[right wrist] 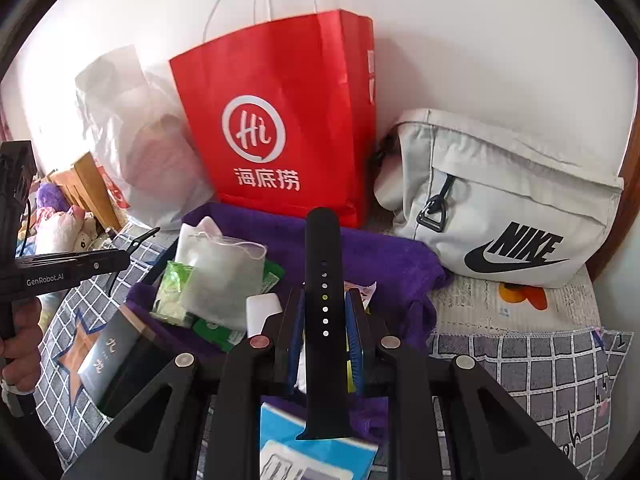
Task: Organize soft objects
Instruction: 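Carry the long strap over the towel with the right tool while the left tool carries the buckle strap, then open the right tool to drop the long strap while the left tool releases the buckle strap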
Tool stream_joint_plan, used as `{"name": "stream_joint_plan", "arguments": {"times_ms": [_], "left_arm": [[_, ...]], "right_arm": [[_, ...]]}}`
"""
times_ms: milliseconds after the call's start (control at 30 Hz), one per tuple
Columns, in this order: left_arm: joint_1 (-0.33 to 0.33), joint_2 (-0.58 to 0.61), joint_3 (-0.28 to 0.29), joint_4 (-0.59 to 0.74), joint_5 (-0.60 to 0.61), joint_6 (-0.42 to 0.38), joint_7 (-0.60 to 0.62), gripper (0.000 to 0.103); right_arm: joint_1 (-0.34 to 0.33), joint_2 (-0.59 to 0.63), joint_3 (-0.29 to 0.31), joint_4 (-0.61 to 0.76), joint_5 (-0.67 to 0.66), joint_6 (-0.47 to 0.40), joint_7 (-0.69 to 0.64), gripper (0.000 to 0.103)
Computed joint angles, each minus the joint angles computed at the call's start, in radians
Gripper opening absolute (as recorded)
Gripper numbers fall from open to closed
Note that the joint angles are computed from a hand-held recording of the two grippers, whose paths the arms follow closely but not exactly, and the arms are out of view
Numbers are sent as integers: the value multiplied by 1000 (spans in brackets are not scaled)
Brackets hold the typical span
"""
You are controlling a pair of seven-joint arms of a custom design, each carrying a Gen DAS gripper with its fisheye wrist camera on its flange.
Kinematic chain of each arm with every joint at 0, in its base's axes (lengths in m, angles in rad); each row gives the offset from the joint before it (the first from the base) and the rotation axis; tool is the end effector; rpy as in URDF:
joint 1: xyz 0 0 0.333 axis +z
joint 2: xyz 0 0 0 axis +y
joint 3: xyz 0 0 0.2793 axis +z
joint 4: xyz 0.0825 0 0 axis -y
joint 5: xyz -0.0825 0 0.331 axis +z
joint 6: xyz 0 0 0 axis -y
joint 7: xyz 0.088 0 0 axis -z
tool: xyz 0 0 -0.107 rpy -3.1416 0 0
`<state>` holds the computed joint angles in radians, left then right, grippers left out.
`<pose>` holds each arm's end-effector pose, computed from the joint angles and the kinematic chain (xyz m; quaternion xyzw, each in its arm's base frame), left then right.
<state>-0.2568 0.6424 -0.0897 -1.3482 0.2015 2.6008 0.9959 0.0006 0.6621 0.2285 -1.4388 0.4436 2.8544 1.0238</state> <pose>0.6648 -0.2266 0.4114 -0.7134 0.6306 -0.2685 0.1458 0.6922 0.0955 0.3891 -0.7344 0.5451 -0.1766 0.3638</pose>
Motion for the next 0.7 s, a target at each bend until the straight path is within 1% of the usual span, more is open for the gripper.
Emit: {"name": "stream_joint_plan", "arguments": {"times_ms": [100, 133, 200, 400, 600, 700], "left_arm": [[1, 74, -1, 107, -10, -43, 14, 20], [1, 93, -2, 135, -14, -53, 18, 20], [1, 131, -3, 191, -22, -74, 28, 20], [-5, 258, -1, 389, -42, -158, 61, 20], [2, 349, -10, 510, -77, -205, 83, 20], [2, 370, -10, 538, -86, -221, 93, 20]], "right_arm": [[18, 64, -32, 86, -26, -42, 47, 20], [22, 94, -42, 127, -37, -68, 68, 20], [24, 128, -53, 171, -51, -92, 93, 20], [22, 216, -58, 294, -79, -181, 137, 20], [35, 269, -78, 368, -109, -253, 172, 20], [43, 292, -86, 404, -124, -282, 183, 21]]}}
